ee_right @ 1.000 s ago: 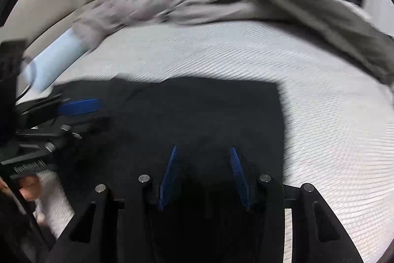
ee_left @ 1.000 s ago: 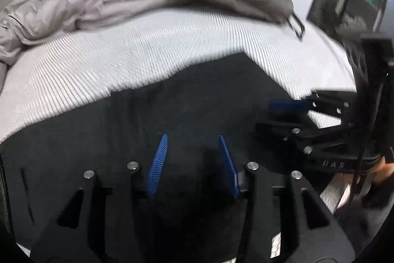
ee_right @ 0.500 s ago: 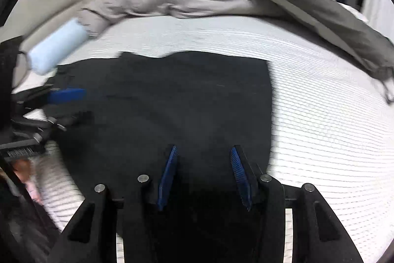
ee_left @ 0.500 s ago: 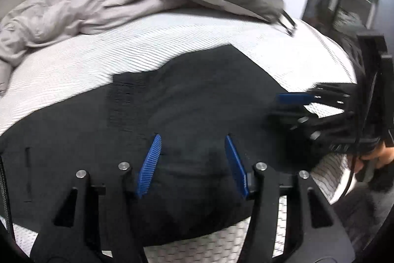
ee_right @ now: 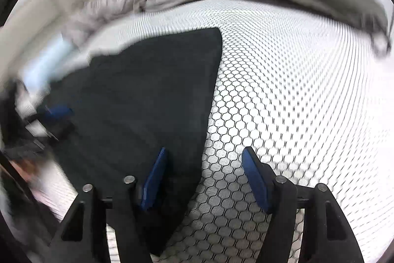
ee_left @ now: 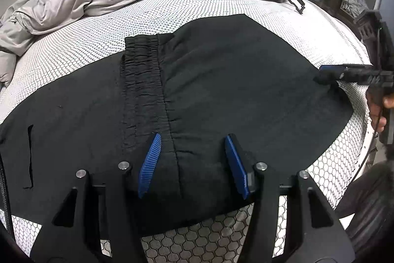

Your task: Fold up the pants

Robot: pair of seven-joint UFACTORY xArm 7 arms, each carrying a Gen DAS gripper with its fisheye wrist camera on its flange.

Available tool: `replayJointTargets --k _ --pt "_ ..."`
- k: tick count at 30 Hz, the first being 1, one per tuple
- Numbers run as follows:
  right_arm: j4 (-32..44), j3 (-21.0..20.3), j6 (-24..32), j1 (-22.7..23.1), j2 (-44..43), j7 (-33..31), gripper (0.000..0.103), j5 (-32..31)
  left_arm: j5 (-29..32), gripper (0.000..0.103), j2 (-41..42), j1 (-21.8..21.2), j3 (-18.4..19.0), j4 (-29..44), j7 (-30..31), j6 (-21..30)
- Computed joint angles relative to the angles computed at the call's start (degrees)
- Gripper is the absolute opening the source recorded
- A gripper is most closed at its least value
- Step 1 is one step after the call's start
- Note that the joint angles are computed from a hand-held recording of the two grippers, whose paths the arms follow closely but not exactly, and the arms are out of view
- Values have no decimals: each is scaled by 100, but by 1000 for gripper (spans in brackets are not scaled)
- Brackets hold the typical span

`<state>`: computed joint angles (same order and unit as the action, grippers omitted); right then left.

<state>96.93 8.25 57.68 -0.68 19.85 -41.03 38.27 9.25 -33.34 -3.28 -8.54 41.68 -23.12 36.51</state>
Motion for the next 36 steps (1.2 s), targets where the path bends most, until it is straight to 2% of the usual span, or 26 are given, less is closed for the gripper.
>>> replayJointTargets --k 2,4,6,7,8,11,12,14,17,20,22,24,26,27,30,31,33,36 --pt "283 67 504 -186 241 178 59 397 14 53 139 26 -21 107 -40 -12" --pt "592 129 873 -235 558 492 30 589 98 54 239 70 -95 193 -135 7" --pt "573 116 841 -146 565 517 16 583 195 54 281 84 -137 231 -196 25" --pt "851 194 781 -145 757 539 11 537 214 55 283 71 -133 230 -206 24" --pt "889 247 833 -201 708 400 10 621 225 55 297 56 -115 238 -195 23" --pt "799 257 745 -211 555 196 8 587 268 55 312 32 -111 239 -214 10" --pt "750 121 589 -48 539 301 8 248 285 55 316 29 -111 236 -215 10" --pt "978 17 767 42 732 679 14 -178 340 55 323 34 -126 240 -215 27" --pt "947 143 879 -133 692 697 18 43 381 55 311 39 -134 253 -251 58" --pt "833 229 1297 -348 514 524 23 390 285 55 257 -9 -85 300 -299 66" --pt "777 217 1612 -412 450 437 38 512 173 55 253 -78 -95 374 -359 -36" --pt "639 163 1664 -385 373 306 41 517 78 55 341 -170 -152 482 -421 -282" --pt "336 108 1324 -280 226 108 38 494 -5 55 674 -297 -255 723 -470 -462" --pt "195 96 1116 -216 133 26 26 498 -70 55 863 -408 -254 831 -404 -535" --pt "18 88 916 -154 -69 -196 11 600 121 55 1475 -539 -416 1302 -351 -292" --pt "17 74 989 -186 -129 -209 10 696 391 55 1619 -493 -524 1421 -486 -185" --pt "-1 -12 1121 -185 -207 -139 10 639 541 57 1743 -555 -491 1496 -601 -137" --pt "131 -230 1478 -85 -82 -80 10 4 513 59 1789 -672 -362 1487 -646 -154"
